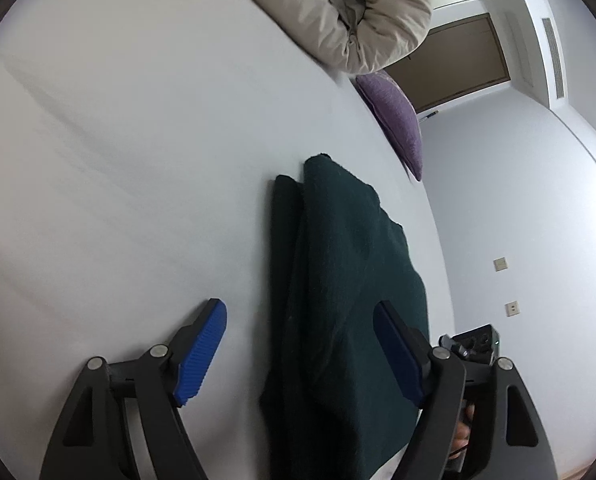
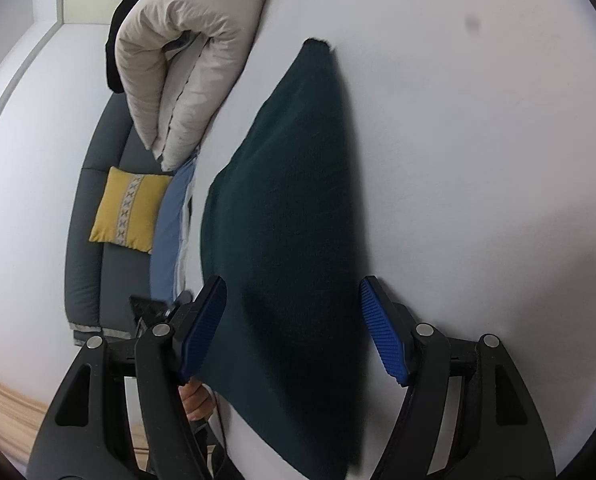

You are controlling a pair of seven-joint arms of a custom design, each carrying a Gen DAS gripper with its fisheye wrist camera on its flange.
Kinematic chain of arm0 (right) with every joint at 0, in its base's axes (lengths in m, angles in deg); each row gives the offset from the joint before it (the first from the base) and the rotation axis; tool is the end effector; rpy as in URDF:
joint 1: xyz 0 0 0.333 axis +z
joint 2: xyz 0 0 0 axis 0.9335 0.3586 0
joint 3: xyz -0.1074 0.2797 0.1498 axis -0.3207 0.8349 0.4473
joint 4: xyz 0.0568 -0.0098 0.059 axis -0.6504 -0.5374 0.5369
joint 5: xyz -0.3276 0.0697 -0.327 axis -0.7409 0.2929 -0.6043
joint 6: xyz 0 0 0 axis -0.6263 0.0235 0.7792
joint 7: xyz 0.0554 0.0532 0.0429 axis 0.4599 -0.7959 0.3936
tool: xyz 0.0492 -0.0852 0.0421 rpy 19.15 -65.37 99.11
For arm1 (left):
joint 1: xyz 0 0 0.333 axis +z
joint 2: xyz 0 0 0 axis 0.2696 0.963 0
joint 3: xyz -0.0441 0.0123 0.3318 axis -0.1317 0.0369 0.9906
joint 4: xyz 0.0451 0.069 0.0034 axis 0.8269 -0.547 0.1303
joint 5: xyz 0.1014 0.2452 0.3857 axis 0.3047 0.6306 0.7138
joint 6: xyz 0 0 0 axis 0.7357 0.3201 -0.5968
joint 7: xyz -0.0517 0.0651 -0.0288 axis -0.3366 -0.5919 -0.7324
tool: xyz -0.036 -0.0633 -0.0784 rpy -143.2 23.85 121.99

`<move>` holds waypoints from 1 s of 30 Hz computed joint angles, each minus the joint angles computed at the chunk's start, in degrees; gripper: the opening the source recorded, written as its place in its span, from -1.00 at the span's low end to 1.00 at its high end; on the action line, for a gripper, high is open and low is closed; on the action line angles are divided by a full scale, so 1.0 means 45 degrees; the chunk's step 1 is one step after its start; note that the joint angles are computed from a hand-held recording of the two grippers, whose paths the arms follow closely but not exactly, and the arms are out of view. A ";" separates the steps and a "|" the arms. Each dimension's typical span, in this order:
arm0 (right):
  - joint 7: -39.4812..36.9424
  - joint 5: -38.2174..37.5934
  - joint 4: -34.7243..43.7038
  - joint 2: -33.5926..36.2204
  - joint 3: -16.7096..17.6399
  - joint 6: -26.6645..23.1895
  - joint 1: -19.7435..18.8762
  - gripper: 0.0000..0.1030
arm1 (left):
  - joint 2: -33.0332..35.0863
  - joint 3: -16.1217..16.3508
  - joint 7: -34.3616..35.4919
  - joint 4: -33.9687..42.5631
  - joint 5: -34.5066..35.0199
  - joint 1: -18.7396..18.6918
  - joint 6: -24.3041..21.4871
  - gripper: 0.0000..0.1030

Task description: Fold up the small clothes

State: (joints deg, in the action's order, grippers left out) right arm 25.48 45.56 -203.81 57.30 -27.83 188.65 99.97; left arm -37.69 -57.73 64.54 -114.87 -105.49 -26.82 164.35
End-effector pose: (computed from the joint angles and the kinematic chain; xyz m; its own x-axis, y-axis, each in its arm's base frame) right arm 0.4822 0.3689 0.4528 -0.0209 -0.5293 -0.8482 -0.9596 0.2487 -0.1315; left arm 0.3774 -0.1616 0.4773 0.1126 -0.6103 0.7842 -0.8289 -0.4929 -0.2646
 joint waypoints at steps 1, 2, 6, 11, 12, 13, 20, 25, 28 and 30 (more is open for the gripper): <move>-0.0038 0.0002 0.0045 0.0059 0.0018 0.0015 0.0018 0.33 | 0.0185 0.0486 0.0314 0.0206 -0.0213 -0.0487 0.0044 0.56; -0.0069 0.0035 0.0093 0.0125 0.0027 -0.0012 0.0029 0.33 | 0.0382 0.0864 0.0623 0.0432 -0.0393 -0.0861 -0.0058 0.57; -0.0265 0.0227 0.0198 0.0255 0.0059 -0.0084 0.0020 0.33 | 0.1161 0.1690 0.1886 0.1277 -0.1347 -0.1694 -0.0680 0.61; 0.0672 -0.1360 0.0287 0.0329 0.0212 -0.0050 0.0048 0.33 | 0.2050 0.1679 0.2510 0.2071 -0.2390 -0.1751 -0.1334 0.40; 0.0959 -0.1806 0.0380 0.0413 0.0247 -0.0074 0.0062 0.31 | 0.2272 0.1490 0.2495 0.2235 -0.2373 -0.1577 -0.1642 0.18; 0.1188 -0.2145 0.0439 0.0477 0.0268 -0.0081 0.0069 0.28 | 0.2478 0.1348 0.2558 0.2399 -0.2353 -0.1439 -0.2050 0.06; 0.2429 -0.3809 0.0299 0.0323 0.0417 0.0328 0.0187 -0.19 | 0.2568 0.0149 0.2951 0.2387 -0.3242 -0.0336 -0.2571 -0.46; 0.3699 -0.5226 -0.0144 -0.0569 0.0543 0.0858 0.0486 -0.25 | 0.2031 -0.1881 0.1936 0.2403 -0.2444 0.1293 -0.3100 -0.50; 0.4113 -0.5638 -0.0840 -0.1650 0.0524 0.0999 0.0802 -0.26 | 0.1075 -0.2885 0.1346 0.2010 -0.2003 0.1773 -0.3491 -0.50; 0.4423 -0.5757 -0.1572 -0.2610 0.0503 0.1068 0.1107 -0.26 | 0.0337 -0.3433 0.0772 0.1636 -0.1677 0.1705 -0.3620 -0.50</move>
